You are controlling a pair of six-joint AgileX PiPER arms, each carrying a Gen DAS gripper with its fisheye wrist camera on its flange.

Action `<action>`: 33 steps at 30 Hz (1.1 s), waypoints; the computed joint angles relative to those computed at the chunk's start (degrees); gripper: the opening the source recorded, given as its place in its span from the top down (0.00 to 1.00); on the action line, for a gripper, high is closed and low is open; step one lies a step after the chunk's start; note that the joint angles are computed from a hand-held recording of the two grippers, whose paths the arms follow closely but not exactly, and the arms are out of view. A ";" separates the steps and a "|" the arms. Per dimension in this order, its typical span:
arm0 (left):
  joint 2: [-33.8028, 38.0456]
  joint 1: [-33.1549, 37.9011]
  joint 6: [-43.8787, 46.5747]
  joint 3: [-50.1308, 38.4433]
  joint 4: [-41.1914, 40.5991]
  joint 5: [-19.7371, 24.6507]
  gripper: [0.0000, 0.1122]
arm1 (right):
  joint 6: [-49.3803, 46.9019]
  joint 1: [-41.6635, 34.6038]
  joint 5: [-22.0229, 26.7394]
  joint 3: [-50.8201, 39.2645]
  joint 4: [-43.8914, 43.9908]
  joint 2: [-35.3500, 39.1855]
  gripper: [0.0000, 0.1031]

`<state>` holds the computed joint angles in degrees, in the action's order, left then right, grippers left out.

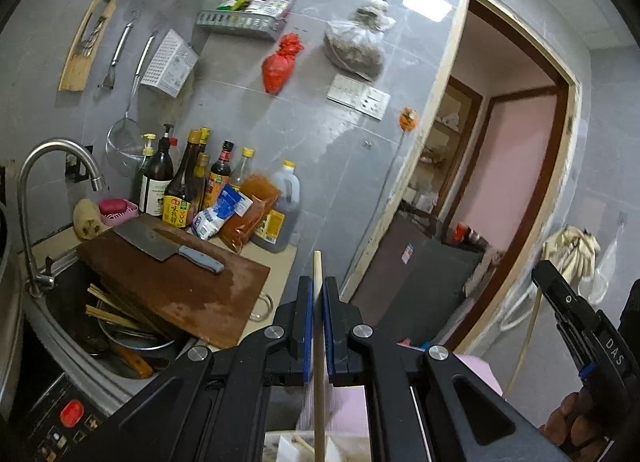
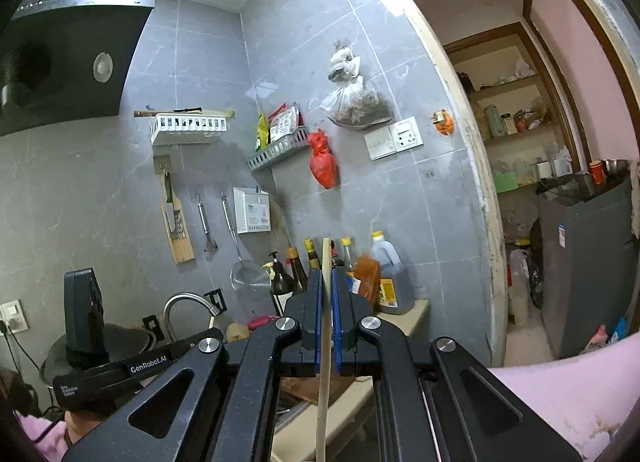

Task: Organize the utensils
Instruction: 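Lift both chopsticks and carry them toward the white caddy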

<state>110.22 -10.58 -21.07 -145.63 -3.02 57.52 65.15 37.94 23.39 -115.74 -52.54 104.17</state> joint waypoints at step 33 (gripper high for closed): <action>-3.05 2.16 -12.40 34.10 9.61 -30.95 0.95 | 6.77 0.28 -3.69 -1.87 -13.47 11.88 0.96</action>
